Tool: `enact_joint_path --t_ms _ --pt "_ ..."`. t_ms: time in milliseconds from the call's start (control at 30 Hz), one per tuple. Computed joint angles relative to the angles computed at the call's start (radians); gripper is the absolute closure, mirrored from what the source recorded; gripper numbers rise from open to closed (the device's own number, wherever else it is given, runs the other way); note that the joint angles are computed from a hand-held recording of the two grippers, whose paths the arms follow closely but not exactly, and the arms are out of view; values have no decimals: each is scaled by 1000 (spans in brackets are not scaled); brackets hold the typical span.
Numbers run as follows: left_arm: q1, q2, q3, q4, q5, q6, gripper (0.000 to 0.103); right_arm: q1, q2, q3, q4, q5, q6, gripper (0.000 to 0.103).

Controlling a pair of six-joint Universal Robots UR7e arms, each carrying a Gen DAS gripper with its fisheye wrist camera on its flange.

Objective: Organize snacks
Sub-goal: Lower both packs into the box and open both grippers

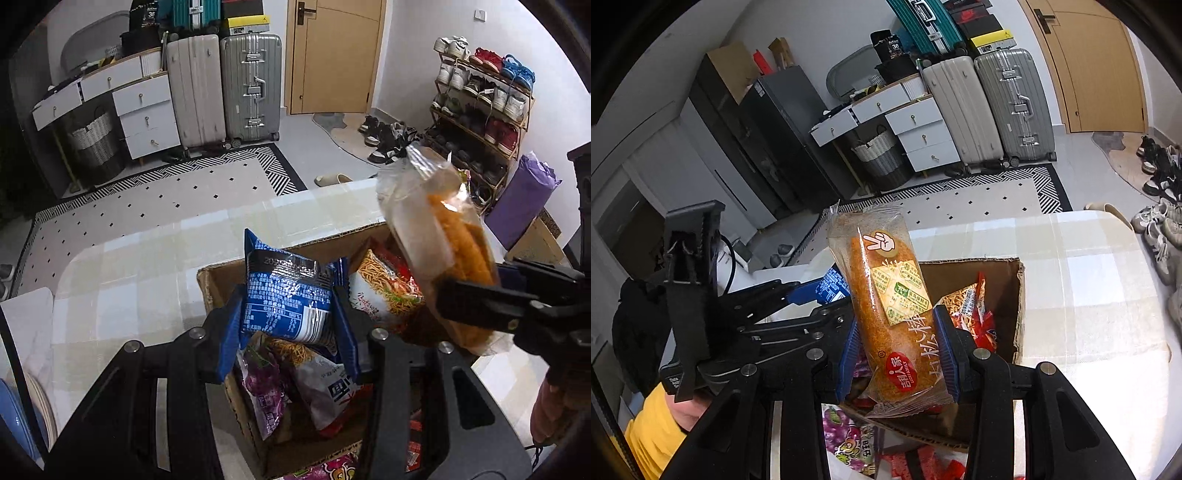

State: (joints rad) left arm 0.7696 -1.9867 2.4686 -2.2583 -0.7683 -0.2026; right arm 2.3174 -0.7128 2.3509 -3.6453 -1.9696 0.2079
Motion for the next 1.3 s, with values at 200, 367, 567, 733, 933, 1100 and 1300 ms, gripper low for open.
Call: enact_joint_path --t_ms 200,367,567,733,933,1100,1300 --pt "29 43 -2 -55 -12 45 61 -3 7 3 -16 3 -9 64" --pt "17 40 8 -77 -3 57 51 0 9 1 -8 -13 -10 64" --pt "-45 -31 18 17 34 32 38 9 16 -19 35 -34 -11 64" --pt "-112 -120 19 166 54 -63 38 0 30 -31 63 -54 15 64" --pt "-179 -200 7 353 76 -188 38 18 34 -33 57 -101 22 61" --pt "-204 -260 -20 471 72 -260 38 38 11 -22 37 -116 23 60" --pt "-304 -334 -55 694 87 -418 38 82 -30 7 37 -123 53 60"
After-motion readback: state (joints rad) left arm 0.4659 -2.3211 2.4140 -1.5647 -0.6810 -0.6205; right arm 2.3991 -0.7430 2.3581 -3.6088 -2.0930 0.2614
